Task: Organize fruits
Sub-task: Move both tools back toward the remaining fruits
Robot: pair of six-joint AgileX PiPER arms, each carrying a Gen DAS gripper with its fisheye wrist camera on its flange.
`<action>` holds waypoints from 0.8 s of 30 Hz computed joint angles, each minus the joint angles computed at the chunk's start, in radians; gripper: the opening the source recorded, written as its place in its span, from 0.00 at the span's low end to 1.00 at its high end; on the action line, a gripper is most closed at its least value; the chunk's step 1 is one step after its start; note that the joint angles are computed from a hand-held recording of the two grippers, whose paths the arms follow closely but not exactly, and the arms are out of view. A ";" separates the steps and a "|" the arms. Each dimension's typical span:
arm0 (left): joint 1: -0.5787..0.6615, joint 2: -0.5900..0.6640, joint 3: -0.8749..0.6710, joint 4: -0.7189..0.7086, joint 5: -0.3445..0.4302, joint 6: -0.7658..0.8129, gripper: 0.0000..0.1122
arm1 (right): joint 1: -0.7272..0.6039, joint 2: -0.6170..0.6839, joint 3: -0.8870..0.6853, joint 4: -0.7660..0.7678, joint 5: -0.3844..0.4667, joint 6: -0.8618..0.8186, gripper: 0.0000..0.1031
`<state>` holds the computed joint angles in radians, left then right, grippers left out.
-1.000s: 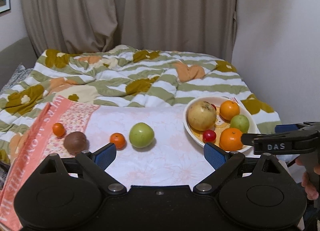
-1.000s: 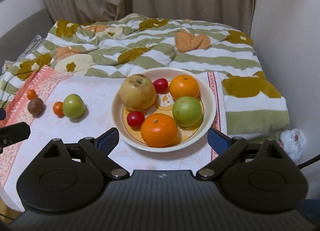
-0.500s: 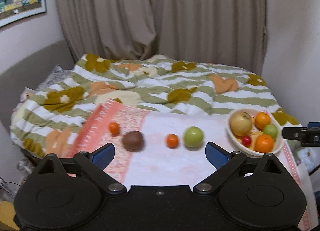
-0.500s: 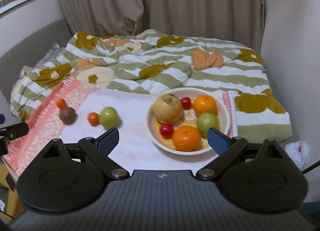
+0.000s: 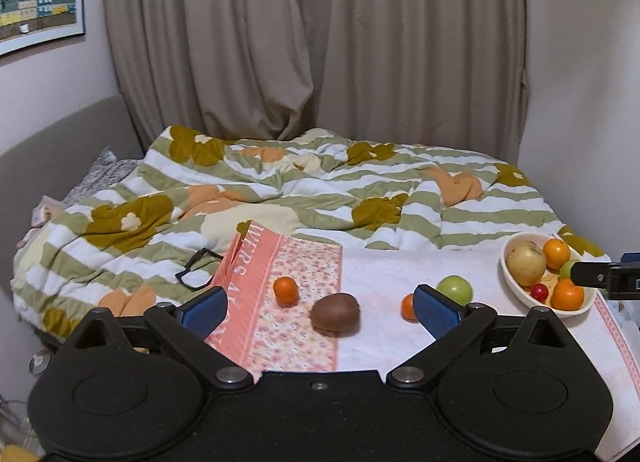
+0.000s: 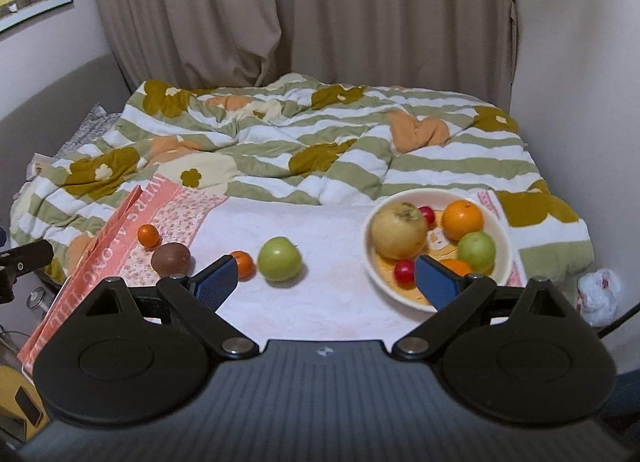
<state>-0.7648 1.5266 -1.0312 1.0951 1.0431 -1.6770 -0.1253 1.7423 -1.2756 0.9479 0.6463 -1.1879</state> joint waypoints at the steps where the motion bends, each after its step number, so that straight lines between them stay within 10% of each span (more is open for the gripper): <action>1: 0.031 -0.024 0.028 0.002 -0.043 0.013 0.90 | 0.029 -0.009 0.019 -0.009 -0.034 0.030 1.00; 13: 0.467 -0.096 0.152 -0.247 -0.527 0.464 0.90 | 0.323 0.061 0.039 -0.389 -0.283 0.674 1.00; 24: 0.651 0.126 0.003 -0.698 -0.648 0.928 0.90 | 0.421 0.271 -0.122 -0.539 -0.287 0.796 1.00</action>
<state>-0.1141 1.6525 -1.0281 0.3970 0.3948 -0.7487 0.2961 2.0134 -1.3977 0.4090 0.3594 -0.3914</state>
